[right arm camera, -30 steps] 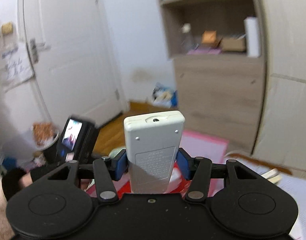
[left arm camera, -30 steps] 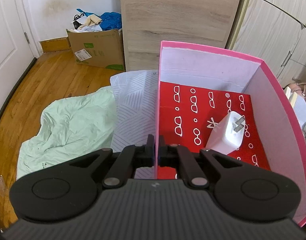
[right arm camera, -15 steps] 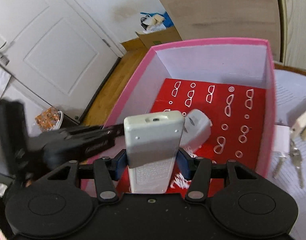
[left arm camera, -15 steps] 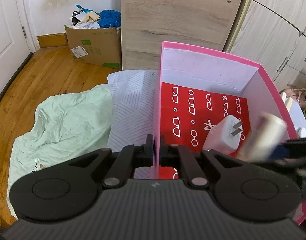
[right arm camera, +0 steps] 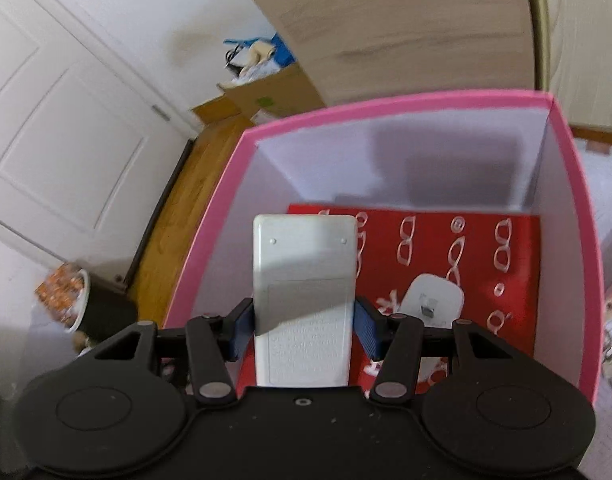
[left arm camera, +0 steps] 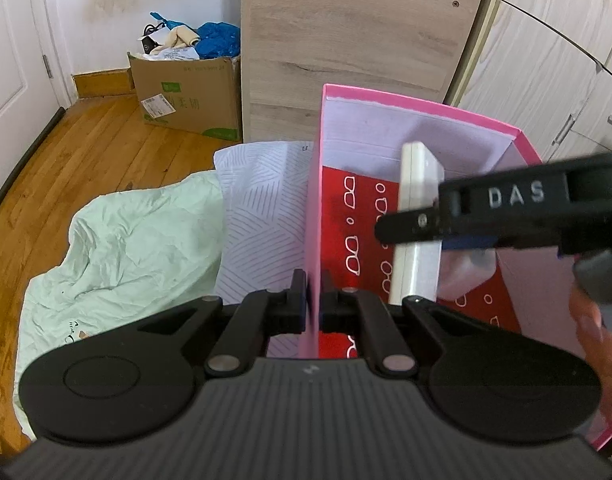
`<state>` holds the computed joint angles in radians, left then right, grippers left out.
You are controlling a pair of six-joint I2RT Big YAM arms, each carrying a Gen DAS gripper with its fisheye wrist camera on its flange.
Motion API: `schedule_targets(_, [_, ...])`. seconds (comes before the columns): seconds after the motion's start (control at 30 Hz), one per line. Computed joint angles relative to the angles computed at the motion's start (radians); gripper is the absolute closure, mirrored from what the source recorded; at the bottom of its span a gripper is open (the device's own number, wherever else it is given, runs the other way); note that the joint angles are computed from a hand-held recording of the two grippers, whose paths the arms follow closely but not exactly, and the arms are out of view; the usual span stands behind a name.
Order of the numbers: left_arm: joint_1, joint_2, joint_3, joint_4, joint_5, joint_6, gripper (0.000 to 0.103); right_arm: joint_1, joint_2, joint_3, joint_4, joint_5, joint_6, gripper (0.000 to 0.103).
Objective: Organize rigid objects
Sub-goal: 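Lower the white power bank into the pink box beside the charger and release, then grasp the large white laptop charger with the right gripper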
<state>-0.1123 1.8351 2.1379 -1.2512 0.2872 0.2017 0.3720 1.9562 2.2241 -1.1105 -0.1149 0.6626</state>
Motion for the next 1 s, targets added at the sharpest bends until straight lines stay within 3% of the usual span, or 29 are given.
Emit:
schedule_targets(0.23, [0.002, 0.002, 0.008, -0.007, 0.003, 0.001, 0.099, -0.001, -0.094, -0.072, 0.063, 0.01, -0.104, 0.039])
schedule_targets(0.33, [-0.001, -0.002, 0.0, 0.003, -0.002, 0.005, 0.099, 0.0, -0.202, -0.193, 0.142, 0.026, -0.191, 0.038])
schedule_targets(0.37, [-0.001, -0.005, -0.006, 0.009, -0.002, 0.008, 0.099, 0.004, -0.246, -0.241, 0.169, 0.057, -0.242, 0.034])
schedule_targets(0.47, [0.0, -0.012, -0.02, 0.022, 0.0, 0.013, 0.099, -0.004, -0.329, -0.307, 0.153, 0.13, -0.347, 0.031])
schedule_targets(0.6, [-0.009, -0.027, -0.038, 0.029, -0.028, 0.039, 0.099, -0.068, -0.391, -0.359, 0.128, 0.119, -0.367, 0.031])
schedule_targets(0.7, [-0.017, -0.036, -0.05, 0.044, -0.052, 0.052, 0.101, -0.116, -0.451, -0.44, 0.139, 0.18, -0.398, 0.031])
schedule_targets(0.77, [-0.018, -0.032, -0.043, 0.04, -0.058, 0.046, 0.101, -0.142, -0.459, -0.458, 0.103, 0.251, -0.433, 0.031])
schedule_targets(0.83, [-0.017, -0.027, -0.032, 0.031, -0.056, 0.038, 0.101, -0.168, -0.456, -0.469, 0.078, 0.275, -0.411, 0.031])
schedule_targets(1.0, [-0.019, -0.023, -0.026, 0.029, -0.063, 0.037, 0.101, -0.264, -0.41, -0.472, 0.027, 0.138, -0.286, 0.032])
